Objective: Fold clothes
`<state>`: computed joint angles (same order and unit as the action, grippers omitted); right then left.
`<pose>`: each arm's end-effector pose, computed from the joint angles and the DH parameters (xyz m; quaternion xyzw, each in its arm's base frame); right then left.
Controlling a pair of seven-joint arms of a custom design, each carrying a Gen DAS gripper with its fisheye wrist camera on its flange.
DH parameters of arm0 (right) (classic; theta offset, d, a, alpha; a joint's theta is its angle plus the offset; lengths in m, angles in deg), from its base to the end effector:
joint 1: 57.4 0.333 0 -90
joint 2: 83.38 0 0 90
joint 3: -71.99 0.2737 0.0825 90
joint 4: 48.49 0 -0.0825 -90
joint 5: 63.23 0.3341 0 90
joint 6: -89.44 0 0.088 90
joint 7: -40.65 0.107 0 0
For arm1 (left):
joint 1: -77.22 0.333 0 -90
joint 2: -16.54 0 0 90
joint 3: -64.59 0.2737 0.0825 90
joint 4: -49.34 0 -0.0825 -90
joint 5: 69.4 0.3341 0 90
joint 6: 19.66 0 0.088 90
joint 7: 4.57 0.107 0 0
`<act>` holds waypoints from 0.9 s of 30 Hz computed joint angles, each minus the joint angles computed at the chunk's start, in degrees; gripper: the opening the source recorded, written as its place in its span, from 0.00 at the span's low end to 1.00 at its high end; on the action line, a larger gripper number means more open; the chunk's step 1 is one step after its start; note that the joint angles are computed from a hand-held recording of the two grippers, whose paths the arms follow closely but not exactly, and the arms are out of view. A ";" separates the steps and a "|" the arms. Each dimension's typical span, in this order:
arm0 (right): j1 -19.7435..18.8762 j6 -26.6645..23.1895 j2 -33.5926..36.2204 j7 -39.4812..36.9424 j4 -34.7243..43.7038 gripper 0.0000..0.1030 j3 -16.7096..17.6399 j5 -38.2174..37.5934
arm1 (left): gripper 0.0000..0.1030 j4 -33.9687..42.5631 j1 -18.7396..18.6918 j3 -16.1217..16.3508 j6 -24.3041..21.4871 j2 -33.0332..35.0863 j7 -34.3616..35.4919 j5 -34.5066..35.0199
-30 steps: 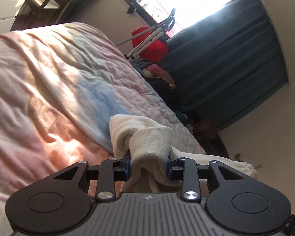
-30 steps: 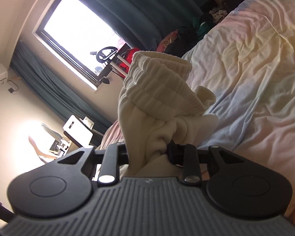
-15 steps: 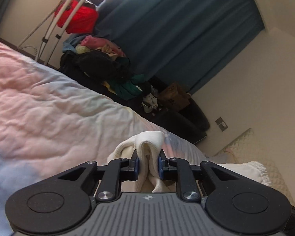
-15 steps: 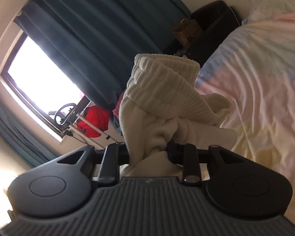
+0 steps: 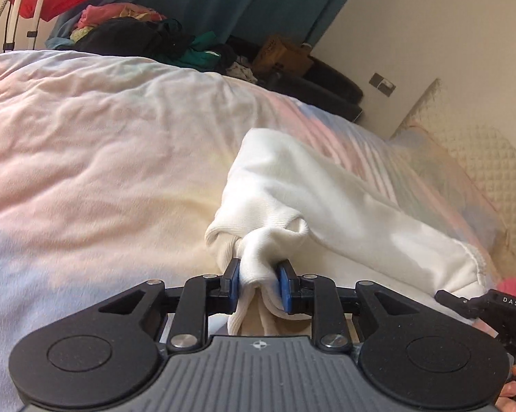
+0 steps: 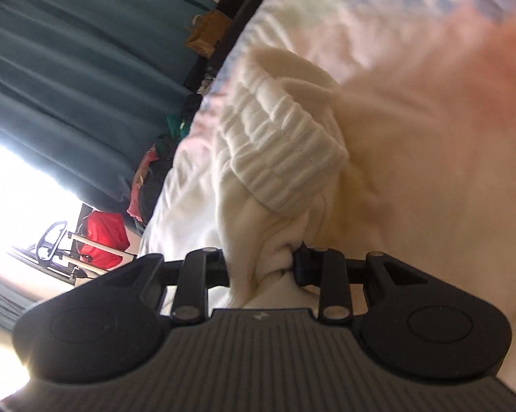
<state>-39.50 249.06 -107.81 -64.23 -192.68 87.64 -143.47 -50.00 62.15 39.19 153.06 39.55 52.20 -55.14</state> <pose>0.3177 0.2690 0.4522 -0.2179 0.8340 -0.0851 0.4998 0.5040 -0.3983 0.4651 -0.5516 0.7053 -0.4407 0.0634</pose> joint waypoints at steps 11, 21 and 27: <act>13.25 -19.99 -3.52 -42.87 6.84 0.44 -0.89 39.19 | 0.29 -8.40 -4.99 4.48 -13.61 -19.11 0.42 -0.05; 13.92 -38.26 -8.53 -60.11 22.78 0.44 10.77 37.43 | 0.72 -16.53 -12.25 6.10 -19.03 -44.09 -3.52 3.01; 12.71 -48.78 -7.76 -65.54 33.19 1.00 19.63 32.60 | 1.00 -16.54 -13.00 1.79 -25.20 -55.43 -9.92 9.56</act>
<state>-26.79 200.28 -115.57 -129.78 -159.49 107.26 -110.87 -66.54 49.15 40.98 127.86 -15.88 42.28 -45.58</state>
